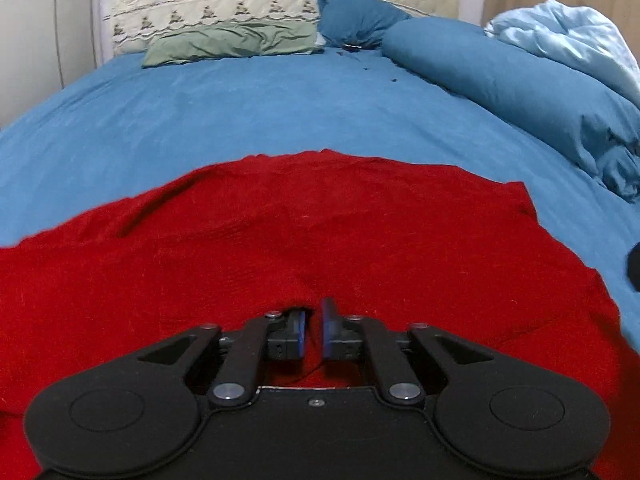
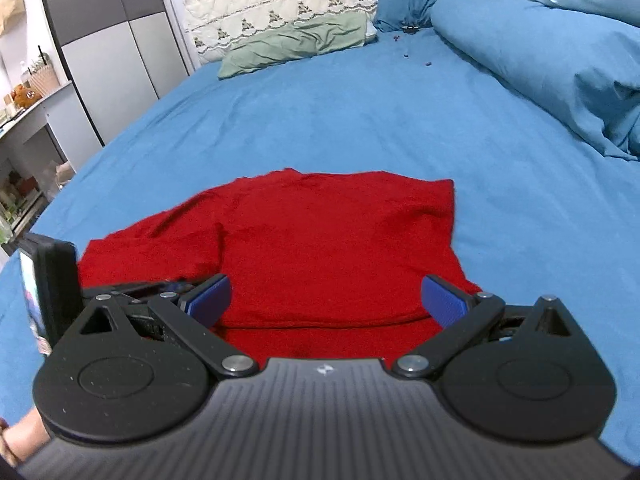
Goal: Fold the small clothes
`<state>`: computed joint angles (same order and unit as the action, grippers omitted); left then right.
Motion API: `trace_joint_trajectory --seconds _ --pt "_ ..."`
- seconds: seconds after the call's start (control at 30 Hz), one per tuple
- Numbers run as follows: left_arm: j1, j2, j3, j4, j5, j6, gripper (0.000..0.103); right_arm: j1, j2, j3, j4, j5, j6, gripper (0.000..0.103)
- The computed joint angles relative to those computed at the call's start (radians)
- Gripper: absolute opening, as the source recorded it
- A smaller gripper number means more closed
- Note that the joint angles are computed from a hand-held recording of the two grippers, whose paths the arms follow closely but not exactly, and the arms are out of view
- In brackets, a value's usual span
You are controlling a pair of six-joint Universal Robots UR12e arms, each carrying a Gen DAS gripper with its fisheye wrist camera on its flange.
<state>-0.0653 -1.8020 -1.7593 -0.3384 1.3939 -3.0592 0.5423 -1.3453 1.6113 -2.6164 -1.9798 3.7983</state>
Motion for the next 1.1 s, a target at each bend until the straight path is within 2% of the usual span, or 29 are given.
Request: trace_joint_trajectory --seconds 0.03,0.07,0.13,0.23,0.27,0.3,0.37,0.43,0.53,0.67,0.77,0.8,0.9,0.93,0.97,1.0,1.03,1.1 --pt "0.012 0.009 0.000 -0.016 -0.030 0.014 0.043 -0.003 -0.001 0.004 -0.007 0.004 -0.004 0.103" --pt "0.027 0.027 -0.010 -0.021 -0.064 0.024 0.060 -0.007 -0.005 0.011 -0.016 0.012 -0.014 0.103" --pt "0.045 0.063 -0.029 -0.017 -0.072 0.046 0.072 -0.008 -0.002 0.010 -0.040 0.017 -0.050 0.103" --pt "0.071 0.120 -0.068 -0.010 -0.042 0.087 0.080 -0.009 0.012 -0.009 -0.067 0.047 -0.143 0.103" --pt "0.087 0.140 -0.086 -0.003 -0.031 0.097 0.090 -0.009 0.021 -0.023 -0.060 0.067 -0.174 0.103" --pt "0.098 0.153 -0.103 0.015 -0.017 0.101 0.093 -0.007 0.032 -0.039 -0.050 0.085 -0.206 0.103" --pt "0.122 0.166 -0.134 0.074 0.004 0.105 0.094 0.002 0.064 -0.082 -0.028 0.118 -0.300 0.103" --pt "0.140 0.175 -0.161 0.109 0.022 0.078 0.093 0.016 0.108 -0.137 -0.001 0.130 -0.409 0.103" --pt "0.156 0.169 -0.159 0.072 0.014 0.048 0.093 0.034 0.178 -0.223 0.058 0.121 -0.528 0.103" --pt "0.171 0.165 -0.159 0.056 0.021 0.001 0.093 0.050 0.260 -0.323 0.154 0.086 -0.642 0.091" --pt "0.183 0.159 -0.148 0.023 0.007 -0.046 0.093 0.061 0.304 -0.365 0.175 0.027 -0.704 0.085" --pt "0.186 0.158 -0.145 0.012 0.007 -0.048 0.093 0.061 0.313 -0.374 0.179 0.023 -0.716 0.080" --pt "0.188 0.158 -0.143 0.005 0.007 -0.050 0.093 0.055 0.329 -0.385 0.172 0.043 -0.727 0.063" --pt "0.187 0.159 -0.142 -0.002 0.007 -0.052 0.093 0.048 0.327 -0.383 0.166 0.070 -0.703 0.052" --pt "0.190 0.162 -0.145 -0.009 0.003 -0.054 0.093 0.042 0.324 -0.378 0.161 0.092 -0.675 0.046" --pt "0.192 0.163 -0.144 -0.017 -0.003 -0.059 0.093 0.039 0.322 -0.374 0.153 0.091 -0.645 0.035" --pt "0.190 0.159 -0.137 -0.026 -0.009 -0.068 0.093 0.036 0.318 -0.365 0.134 0.077 -0.595 0.029" --pt "0.193 0.161 -0.139 -0.020 -0.024 -0.071 0.093 0.022 0.295 -0.325 0.078 0.087 -0.454 0.028"
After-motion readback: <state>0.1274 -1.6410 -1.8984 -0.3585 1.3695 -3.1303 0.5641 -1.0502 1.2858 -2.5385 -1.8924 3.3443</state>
